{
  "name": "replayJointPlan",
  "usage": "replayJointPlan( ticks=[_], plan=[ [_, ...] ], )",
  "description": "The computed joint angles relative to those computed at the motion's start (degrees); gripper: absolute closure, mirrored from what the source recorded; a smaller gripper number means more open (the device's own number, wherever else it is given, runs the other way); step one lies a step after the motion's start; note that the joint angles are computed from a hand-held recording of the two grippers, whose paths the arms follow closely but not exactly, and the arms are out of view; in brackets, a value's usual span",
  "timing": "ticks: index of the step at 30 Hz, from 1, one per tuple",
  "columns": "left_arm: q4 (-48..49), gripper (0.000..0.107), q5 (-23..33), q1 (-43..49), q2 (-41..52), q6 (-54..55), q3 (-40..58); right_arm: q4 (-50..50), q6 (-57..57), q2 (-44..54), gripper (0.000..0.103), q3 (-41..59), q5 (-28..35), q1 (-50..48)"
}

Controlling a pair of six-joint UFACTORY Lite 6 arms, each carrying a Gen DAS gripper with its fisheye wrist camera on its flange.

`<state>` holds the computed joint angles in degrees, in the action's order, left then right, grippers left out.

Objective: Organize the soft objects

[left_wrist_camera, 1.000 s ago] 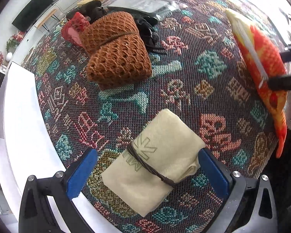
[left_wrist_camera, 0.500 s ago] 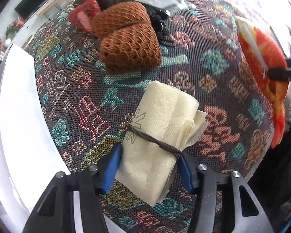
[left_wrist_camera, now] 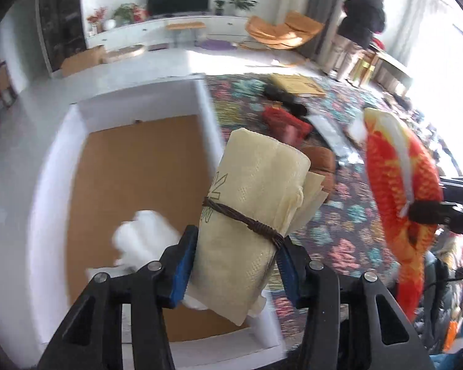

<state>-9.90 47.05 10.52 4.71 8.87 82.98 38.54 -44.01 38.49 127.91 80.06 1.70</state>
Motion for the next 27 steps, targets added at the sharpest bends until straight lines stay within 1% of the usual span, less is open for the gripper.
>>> replayJointPlan(
  ticks=[1, 2, 3, 4, 5, 6, 7, 8, 11, 13, 15, 16, 17, 19, 21, 22, 23, 25, 27],
  plan=[
    [3.6, 0.049, -0.3, 2.4, -1.1, -2.0, -1.2, 1.0, 1.5, 0.4, 0.068, 1.3, 0.2, 3.2],
    [8.6, 0.034, -0.9, 4.7, -2.0, -5.2, -3.0, 2.2, 3.3, 1.2, 0.066, 2.3, -0.3, 6.6],
    [13.6, 0.023, -1.6, 7.0, -2.4, -8.6, -4.8, 3.6, 4.9, 2.6, 0.056, 3.7, -0.9, 9.7],
    [16.4, 0.009, -2.6, 9.5, -2.2, -10.5, -6.3, 4.7, 6.4, 4.8, 0.043, 5.4, -1.5, 12.7],
    [17.7, 0.009, -3.6, 12.2, -2.5, -11.4, -8.3, 4.4, 8.2, 7.1, 0.037, 6.9, -2.3, 15.5],
    [18.7, 0.009, -3.8, 14.5, -2.1, -12.3, -9.4, 2.1, 10.6, 9.7, 0.035, 9.3, -2.7, 18.1],
    [19.0, 0.009, -4.5, 16.6, -1.1, -12.7, -10.0, -0.5, 12.1, 10.8, 0.035, 9.2, -3.7, 19.9],
    [18.9, 0.009, -5.4, 18.2, -1.6, -12.9, -11.4, -1.1, 11.7, 10.2, 0.035, 6.8, -4.5, 19.9],
    [17.0, 0.009, -8.7, 21.3, -5.3, -10.4, -16.1, 1.4, 4.9, 4.4, 0.035, -6.9, -8.2, 15.1],
    [13.9, 0.009, -11.1, 21.3, -6.5, -7.2, -17.9, -0.2, 3.1, 3.8, 0.035, -10.1, -9.3, 11.4],
    [11.8, 0.009, -12.4, 18.5, -8.4, -7.3, -19.7, -1.0, 2.4, 4.7, 0.035, -10.4, -8.8, 7.3],
    [8.8, 0.009, -12.8, 17.4, -8.4, -5.1, -19.9, -1.0, 0.8, 4.3, 0.035, -11.8, -8.7, 4.6],
    [5.0, 0.009, -12.6, 15.2, -9.8, -2.7, -20.9, -1.4, -1.1, 3.3, 0.035, -14.7, -10.5, 2.2],
    [-0.9, 0.009, -12.3, 10.8, -13.0, 1.8, -23.3, -3.2, -4.8, 1.1, 0.035, -21.3, -17.4, -1.9],
    [-2.1, 0.009, -13.2, 1.7, -15.1, 0.5, -25.8, -5.7, -8.5, -2.0, 0.035, -30.2, -27.6, -5.9],
    [-1.7, 0.009, -14.3, -3.7, -14.4, -2.0, -26.2, -6.8, -9.3, -2.6, 0.035, -33.6, -32.2, -7.8],
    [-1.7, 0.009, -15.5, -9.3, -11.9, -4.1, -25.4, -7.4, -10.1, -2.4, 0.035, -36.2, -36.2, -9.7],
    [-2.7, 0.008, -18.3, -19.0, -7.9, -7.8, -25.4, -6.1, -12.2, -1.6, 0.035, -39.8, -41.5, -13.5],
    [-2.9, 0.009, -23.1, -26.7, 0.7, -12.0, -23.4, -3.1, -14.2, -0.1, 0.035, -41.3, -45.4, -16.6]
  ],
)
